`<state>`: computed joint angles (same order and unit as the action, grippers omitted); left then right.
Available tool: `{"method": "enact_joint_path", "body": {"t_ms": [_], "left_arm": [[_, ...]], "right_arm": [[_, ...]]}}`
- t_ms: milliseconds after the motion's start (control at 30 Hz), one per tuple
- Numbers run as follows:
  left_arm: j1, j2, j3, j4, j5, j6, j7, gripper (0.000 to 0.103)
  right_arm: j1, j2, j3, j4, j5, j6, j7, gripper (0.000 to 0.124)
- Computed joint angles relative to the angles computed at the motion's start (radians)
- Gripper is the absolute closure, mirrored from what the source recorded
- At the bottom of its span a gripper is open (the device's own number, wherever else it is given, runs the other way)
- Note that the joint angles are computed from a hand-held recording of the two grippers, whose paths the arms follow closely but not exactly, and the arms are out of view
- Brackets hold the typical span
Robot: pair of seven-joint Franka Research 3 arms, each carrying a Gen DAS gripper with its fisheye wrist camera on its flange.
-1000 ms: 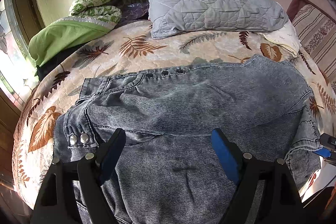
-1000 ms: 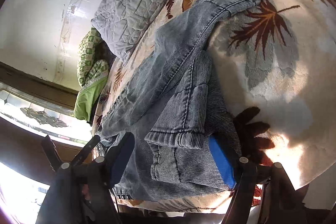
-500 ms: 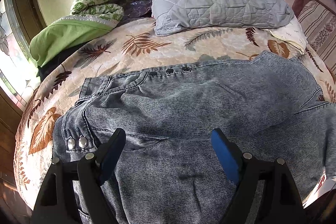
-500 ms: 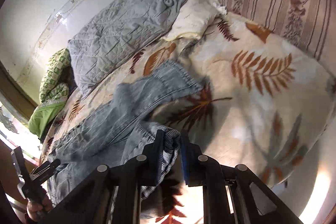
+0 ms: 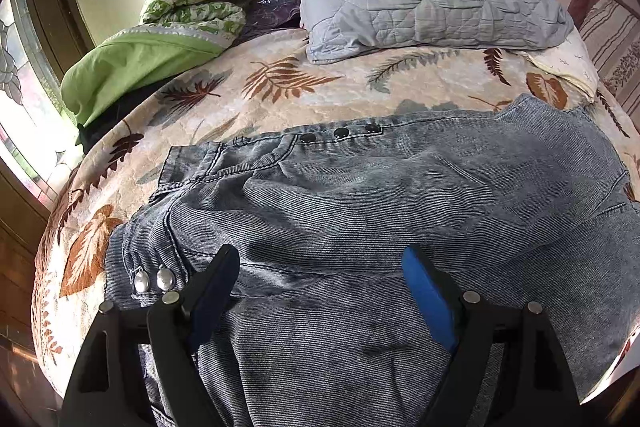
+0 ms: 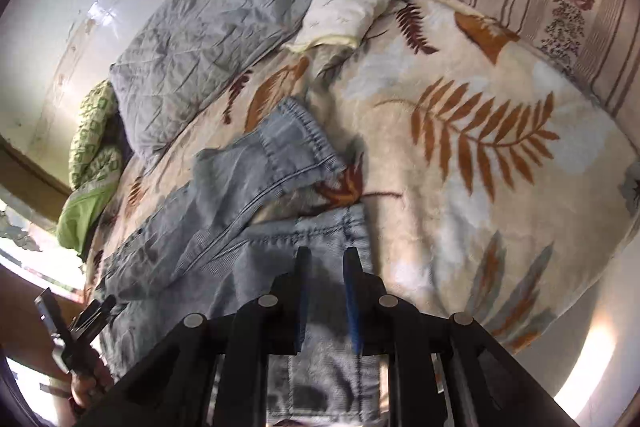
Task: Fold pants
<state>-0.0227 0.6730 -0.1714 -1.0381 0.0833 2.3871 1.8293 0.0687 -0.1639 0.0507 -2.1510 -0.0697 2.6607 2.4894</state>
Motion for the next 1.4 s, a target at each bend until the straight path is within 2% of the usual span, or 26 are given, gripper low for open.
{"method": "enact_joint_path", "body": {"t_ms": [33,67,100,167,200,333,467,533,567,633,667,700,767,833,900,967,1067,1200,1267,1333,1400], "left_arm": [[0.000,-0.001,-0.002,-0.002,-0.001,0.001,0.003,0.019],[0.003,-0.006,-0.006,-0.009,-0.005,0.004,0.009,0.019],[0.005,-0.013,-0.011,-0.019,-0.010,0.012,0.013,0.019],[0.011,-0.034,-0.021,-0.053,-0.022,0.039,0.025,0.019],[0.015,-0.045,-0.026,-0.071,-0.028,0.053,0.033,0.019],[0.008,-0.061,-0.012,-0.106,-0.011,0.090,0.038,0.019],[0.003,-0.033,-0.004,-0.058,-0.004,0.051,0.020,0.019],[0.008,-0.034,-0.012,-0.057,-0.013,0.051,0.023,0.019],[0.010,-0.041,-0.018,-0.068,-0.018,0.057,0.029,0.019],[0.012,-0.058,-0.026,-0.098,-0.023,0.075,0.045,0.019],[0.012,-0.065,-0.028,-0.112,-0.023,0.083,0.054,0.019],[0.009,-0.069,-0.027,-0.120,-0.020,0.088,0.060,0.019],[0.001,-0.071,-0.024,-0.129,-0.011,0.091,0.066,0.019],[-0.006,-0.071,-0.018,-0.131,-0.002,0.089,0.063,0.019],[-0.008,-0.069,-0.015,-0.129,0.002,0.088,0.062,0.019],[-0.009,-0.065,-0.013,-0.123,0.004,0.086,0.057,0.019],[-0.011,-0.056,-0.011,-0.106,0.006,0.072,0.050,0.019],[-0.012,-0.060,-0.009,-0.114,0.014,0.079,0.051,0.019],[-0.012,-0.062,-0.008,-0.115,0.016,0.083,0.048,0.019],[-0.011,-0.055,-0.007,-0.102,0.014,0.073,0.042,0.019],[-0.009,-0.049,-0.007,-0.086,0.011,0.062,0.035,0.019]], "right_arm": [[-0.009,-0.003,0.017,0.009,-0.004,-0.038,-0.016,0.106],[-0.050,0.005,0.062,0.039,-0.078,-0.109,0.028,0.106],[-0.059,0.019,0.073,0.062,-0.135,-0.151,0.056,0.106],[-0.001,0.049,-0.001,0.065,-0.088,-0.125,0.013,0.106],[0.003,0.070,-0.016,0.075,-0.051,-0.125,-0.015,0.106],[0.015,0.141,-0.039,0.116,-0.065,-0.170,-0.049,0.106],[0.025,0.118,-0.051,0.050,-0.049,-0.098,-0.038,0.104],[0.027,0.098,-0.055,0.005,0.010,-0.039,-0.072,0.099],[0.032,0.093,-0.058,-0.014,0.074,-0.001,-0.117,0.091],[0.051,0.083,-0.064,-0.049,0.233,0.084,-0.241,0.067],[0.074,0.081,-0.077,-0.062,0.309,0.127,-0.309,0.051],[0.062,0.084,-0.058,-0.064,0.315,0.145,-0.315,0.048],[0.043,0.105,-0.037,-0.037,0.203,0.109,-0.217,0.048],[0.036,0.110,-0.031,-0.031,0.119,0.117,-0.140,0.060],[0.030,0.116,-0.033,-0.016,0.067,0.083,-0.084,0.104],[0.029,0.118,-0.039,-0.012,0.054,0.075,-0.070,0.105],[0.033,0.134,-0.031,0.043,-0.070,0.017,-0.036,0.106],[0.059,0.163,-0.023,0.175,-0.390,-0.163,0.110,0.106],[0.076,0.185,-0.026,0.239,-0.487,-0.255,0.126,0.107],[0.084,0.214,-0.038,0.277,-0.477,-0.307,0.088,0.107],[0.076,0.256,-0.054,0.300,-0.332,-0.332,0.002,0.104]]}}
